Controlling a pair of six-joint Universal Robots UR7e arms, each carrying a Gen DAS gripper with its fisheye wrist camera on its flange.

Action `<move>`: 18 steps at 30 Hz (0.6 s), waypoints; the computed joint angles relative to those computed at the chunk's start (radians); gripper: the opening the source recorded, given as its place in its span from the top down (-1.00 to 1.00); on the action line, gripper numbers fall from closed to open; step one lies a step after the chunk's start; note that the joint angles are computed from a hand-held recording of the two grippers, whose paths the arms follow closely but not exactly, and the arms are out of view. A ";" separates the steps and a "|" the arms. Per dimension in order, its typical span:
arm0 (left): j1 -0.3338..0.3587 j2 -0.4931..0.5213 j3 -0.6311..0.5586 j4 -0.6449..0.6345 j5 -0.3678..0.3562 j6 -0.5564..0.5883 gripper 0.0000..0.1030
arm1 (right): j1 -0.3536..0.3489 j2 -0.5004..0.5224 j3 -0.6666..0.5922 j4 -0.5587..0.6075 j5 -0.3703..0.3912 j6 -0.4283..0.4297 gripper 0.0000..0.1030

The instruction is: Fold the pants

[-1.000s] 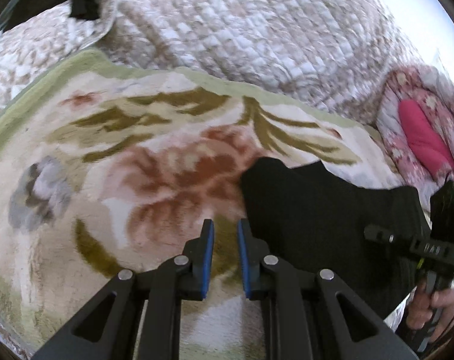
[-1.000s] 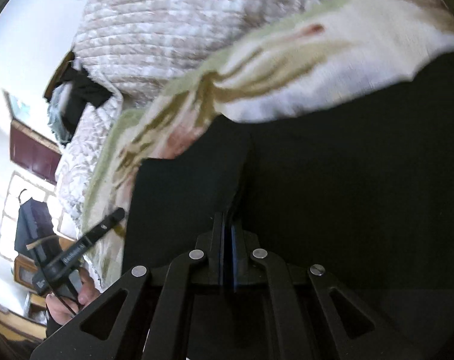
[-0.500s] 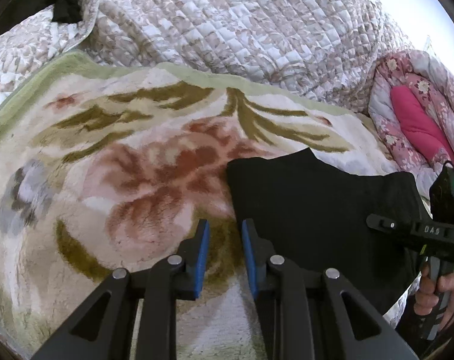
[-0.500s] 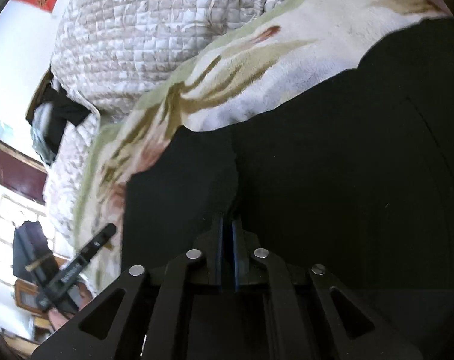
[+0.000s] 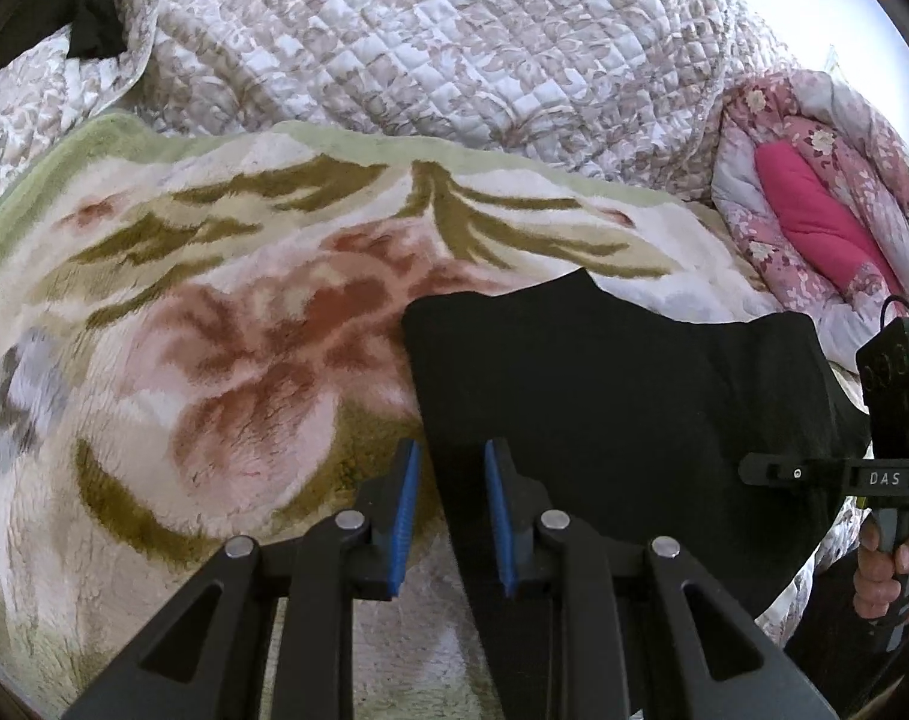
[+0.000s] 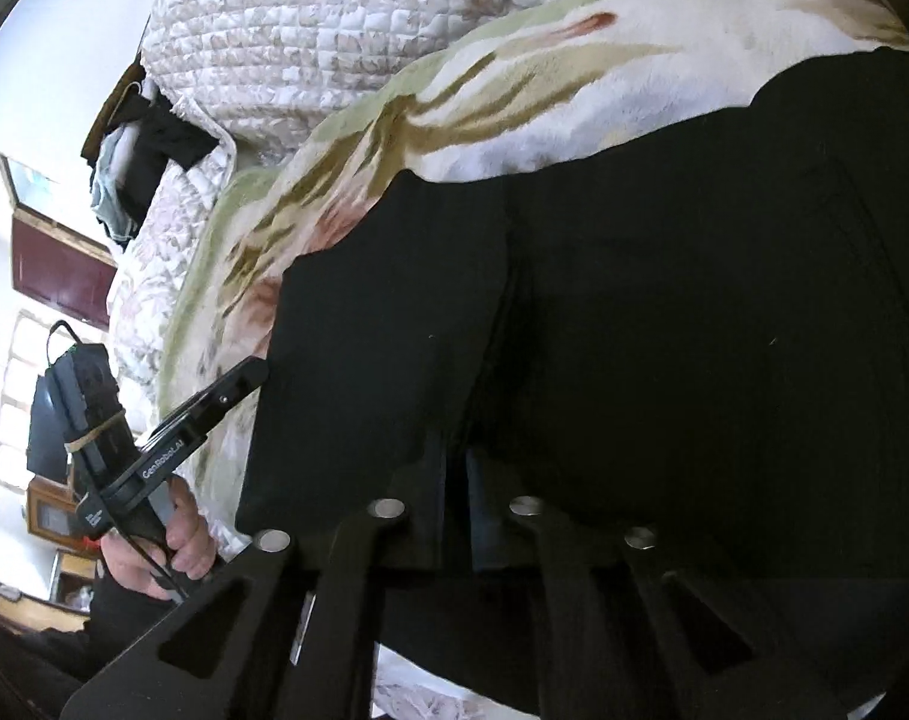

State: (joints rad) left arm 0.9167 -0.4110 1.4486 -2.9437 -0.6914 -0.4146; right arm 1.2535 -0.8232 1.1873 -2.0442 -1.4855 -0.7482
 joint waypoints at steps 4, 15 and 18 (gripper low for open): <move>-0.004 -0.005 0.010 -0.014 0.005 0.002 0.52 | -0.015 -0.029 0.046 -0.057 -0.007 0.004 0.95; -0.009 0.000 0.014 -0.075 -0.037 0.033 0.50 | -0.014 -0.068 0.126 -0.217 0.048 -0.065 0.75; -0.004 0.011 -0.005 -0.024 -0.089 0.029 0.49 | -0.001 -0.050 0.133 -0.250 -0.032 -0.074 0.75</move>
